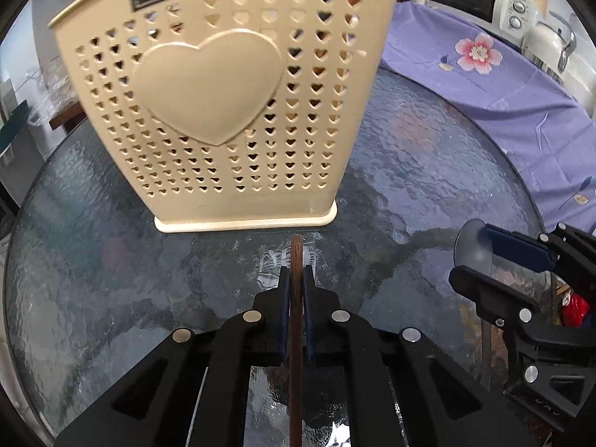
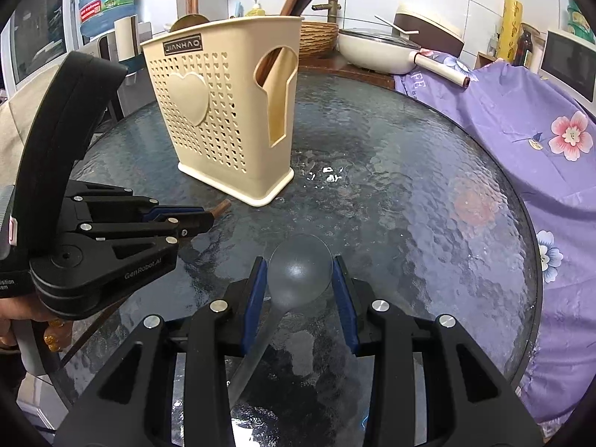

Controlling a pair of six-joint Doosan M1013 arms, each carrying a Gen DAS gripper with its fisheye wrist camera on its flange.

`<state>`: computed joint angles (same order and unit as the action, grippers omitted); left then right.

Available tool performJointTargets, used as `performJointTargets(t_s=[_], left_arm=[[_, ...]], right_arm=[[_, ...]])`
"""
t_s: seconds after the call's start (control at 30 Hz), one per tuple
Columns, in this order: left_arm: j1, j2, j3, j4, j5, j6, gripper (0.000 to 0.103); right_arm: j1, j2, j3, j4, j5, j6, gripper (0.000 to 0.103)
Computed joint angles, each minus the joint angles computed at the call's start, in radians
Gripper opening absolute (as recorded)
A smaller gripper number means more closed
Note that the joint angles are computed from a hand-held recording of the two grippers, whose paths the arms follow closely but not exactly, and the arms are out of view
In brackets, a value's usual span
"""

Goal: Organize utensils
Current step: 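Grasp a brown chopstick with the left gripper while the right gripper grasps a metal spoon, then lift the brown chopstick and metal spoon and carry both above the holder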

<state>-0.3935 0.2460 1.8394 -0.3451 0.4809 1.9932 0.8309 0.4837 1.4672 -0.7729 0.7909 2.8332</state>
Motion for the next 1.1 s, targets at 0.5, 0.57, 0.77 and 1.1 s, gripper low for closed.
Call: performJointTargets(t_s=[0.5,0.57,0.77,1.1], left_arm=[[0.051,-0.119,0.065,-0.284,-0.068,0.256,0.007],[0.057,-0.135,0.071,-0.320,-0.074,0.290,0.007],[0.062,-0.172,0.084,-0.414,-0.104,0.380,0.007],[0.076,-0.231,0.084,-0.545,-0.131,0.509,0.006]], right_arm=[[0.018,-0.031,0.018,-0.091,-0.037,0.034,0.037],[0.020,-0.036,0.021,-0.106,-0.042,0.040,0.036],[0.025,-0.054,0.019,-0.144,-0.069,0.053,0.036],[0.010,-0.103,0.020,-0.124,-0.177,0.017,0.036]])
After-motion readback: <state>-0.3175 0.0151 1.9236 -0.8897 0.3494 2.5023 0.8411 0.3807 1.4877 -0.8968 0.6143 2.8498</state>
